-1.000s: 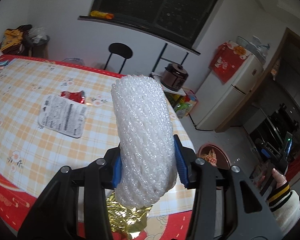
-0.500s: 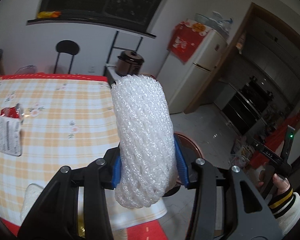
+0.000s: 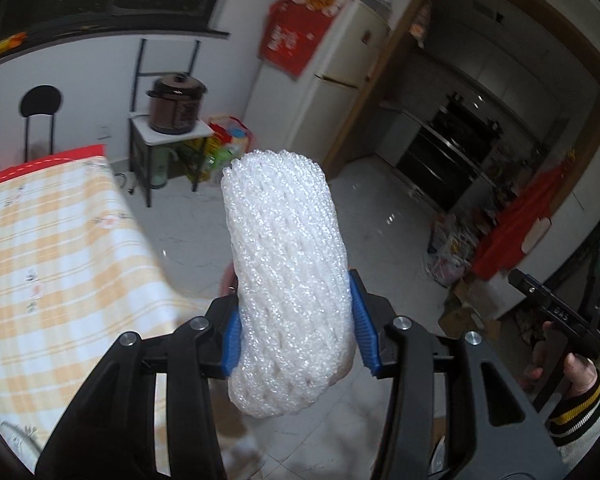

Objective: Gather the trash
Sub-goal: 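Move the foam net sleeve over the bin and open the left gripper, then move both tools back above the table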

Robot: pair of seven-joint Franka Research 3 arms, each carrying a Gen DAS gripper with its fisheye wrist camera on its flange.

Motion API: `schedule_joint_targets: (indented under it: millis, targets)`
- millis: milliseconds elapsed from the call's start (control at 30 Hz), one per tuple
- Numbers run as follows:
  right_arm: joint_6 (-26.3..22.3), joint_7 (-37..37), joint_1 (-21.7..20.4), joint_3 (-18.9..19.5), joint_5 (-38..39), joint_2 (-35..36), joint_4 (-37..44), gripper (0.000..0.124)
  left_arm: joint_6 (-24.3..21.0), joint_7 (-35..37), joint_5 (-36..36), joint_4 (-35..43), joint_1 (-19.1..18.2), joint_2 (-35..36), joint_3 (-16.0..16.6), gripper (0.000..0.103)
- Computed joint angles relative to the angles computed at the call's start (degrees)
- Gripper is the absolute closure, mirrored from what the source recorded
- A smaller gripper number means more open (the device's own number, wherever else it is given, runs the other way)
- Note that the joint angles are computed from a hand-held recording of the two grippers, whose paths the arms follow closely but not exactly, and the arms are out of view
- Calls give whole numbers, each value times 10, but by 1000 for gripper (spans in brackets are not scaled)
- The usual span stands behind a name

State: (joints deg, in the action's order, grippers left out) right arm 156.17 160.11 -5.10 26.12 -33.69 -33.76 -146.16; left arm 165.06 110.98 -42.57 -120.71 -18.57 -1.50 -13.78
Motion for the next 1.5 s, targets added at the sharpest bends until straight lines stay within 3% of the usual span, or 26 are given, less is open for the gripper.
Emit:
schedule_joint_targets:
  millis: [233, 467, 567, 600, 733, 867, 1167, 1333, 1500]
  targets:
    - [-28, 8, 8, -14, 22, -34, -42, 26, -34, 4, 45, 94, 19, 102, -38, 53]
    - [-44, -2, 19, -24, 46, -59, -72, 26, -69, -40, 155, 217, 27, 225, -70, 50]
    - [-52, -8, 21, -26, 56, -68, -79, 26, -99, -38, 181, 272, 39, 273, -95, 30]
    - [-54, -9, 22, -26, 58, -72, -82, 26, -102, -48, 202, 288, 34, 286, -93, 17]
    - [-56, -10, 21, -22, 65, -78, -84, 26, -104, -82, 252, 321, 32, 313, -94, 10]
    - [-44, -14, 18, -19, 67, -74, -82, 26, -57, -81, 234, 279, 69, 285, -126, 9]
    - [19, -25, 0, -1, 56, -12, -36, 26, 26, -49, 151, 130, 139, 139, -144, 6]
    - [51, -35, -2, 15, 37, 51, 17, 26, 54, -51, 97, 22, 141, 23, -86, 6]
    - [70, -48, 21, 18, 4, 132, 87, 26, 85, -136, 127, -113, 169, -115, -28, 6]
